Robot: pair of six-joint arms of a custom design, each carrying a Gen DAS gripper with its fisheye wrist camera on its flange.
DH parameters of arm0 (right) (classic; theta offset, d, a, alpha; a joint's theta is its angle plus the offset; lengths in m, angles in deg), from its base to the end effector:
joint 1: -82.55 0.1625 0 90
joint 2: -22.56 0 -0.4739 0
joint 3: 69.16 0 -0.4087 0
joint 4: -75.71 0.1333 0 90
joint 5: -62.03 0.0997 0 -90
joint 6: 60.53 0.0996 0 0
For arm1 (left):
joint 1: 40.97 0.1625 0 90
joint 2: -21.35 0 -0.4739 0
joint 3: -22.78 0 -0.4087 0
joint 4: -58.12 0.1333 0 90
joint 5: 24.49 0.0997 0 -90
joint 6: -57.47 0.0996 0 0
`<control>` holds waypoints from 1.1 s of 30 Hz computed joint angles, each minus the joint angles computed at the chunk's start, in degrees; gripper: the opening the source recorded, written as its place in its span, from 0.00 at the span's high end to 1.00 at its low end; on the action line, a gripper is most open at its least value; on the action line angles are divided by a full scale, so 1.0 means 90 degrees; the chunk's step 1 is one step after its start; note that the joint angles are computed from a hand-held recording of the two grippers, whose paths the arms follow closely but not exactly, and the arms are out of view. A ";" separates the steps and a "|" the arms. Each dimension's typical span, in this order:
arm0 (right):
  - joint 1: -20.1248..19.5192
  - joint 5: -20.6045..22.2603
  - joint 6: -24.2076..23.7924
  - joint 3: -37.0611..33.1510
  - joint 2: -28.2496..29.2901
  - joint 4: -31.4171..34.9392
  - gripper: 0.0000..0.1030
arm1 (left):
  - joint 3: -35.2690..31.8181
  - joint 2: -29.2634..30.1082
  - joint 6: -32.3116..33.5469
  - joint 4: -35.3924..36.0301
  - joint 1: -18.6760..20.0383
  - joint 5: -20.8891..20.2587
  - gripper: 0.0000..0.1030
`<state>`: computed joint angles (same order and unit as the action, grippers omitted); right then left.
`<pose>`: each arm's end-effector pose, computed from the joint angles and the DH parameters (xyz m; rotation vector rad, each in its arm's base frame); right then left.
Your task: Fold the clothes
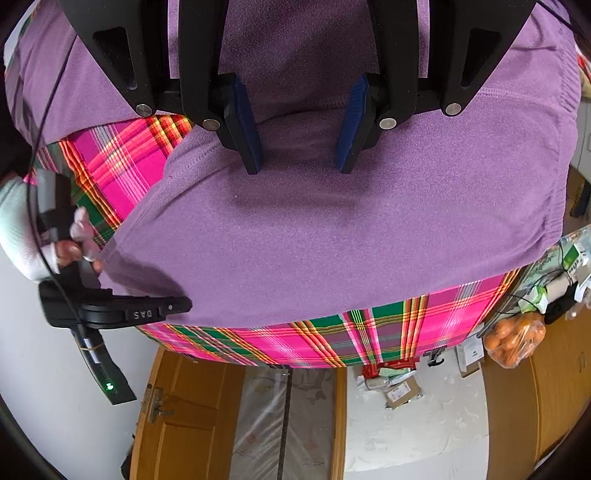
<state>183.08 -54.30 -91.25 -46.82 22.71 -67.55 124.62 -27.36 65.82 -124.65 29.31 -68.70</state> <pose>0.2672 -0.9500 -0.0208 0.7420 -2.4358 0.5842 -0.0364 -0.7083 0.2017 0.2147 2.2791 -0.9063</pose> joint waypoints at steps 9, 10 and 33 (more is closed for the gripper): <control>-0.0078 0.0528 0.0227 0.2893 -0.1459 -0.0919 0.88 | 0.0004 0.0001 -0.0013 -0.0010 -0.0002 -0.0006 0.57; -0.0081 0.0535 0.0129 0.3188 -0.1583 -0.1005 0.87 | 0.0001 0.0003 -0.0016 -0.0011 -0.0001 -0.0010 0.57; 0.0231 0.0751 -0.1711 0.5603 -0.2249 -0.2845 0.73 | 0.0081 0.0006 0.0062 -0.0076 -0.0054 -0.0148 0.57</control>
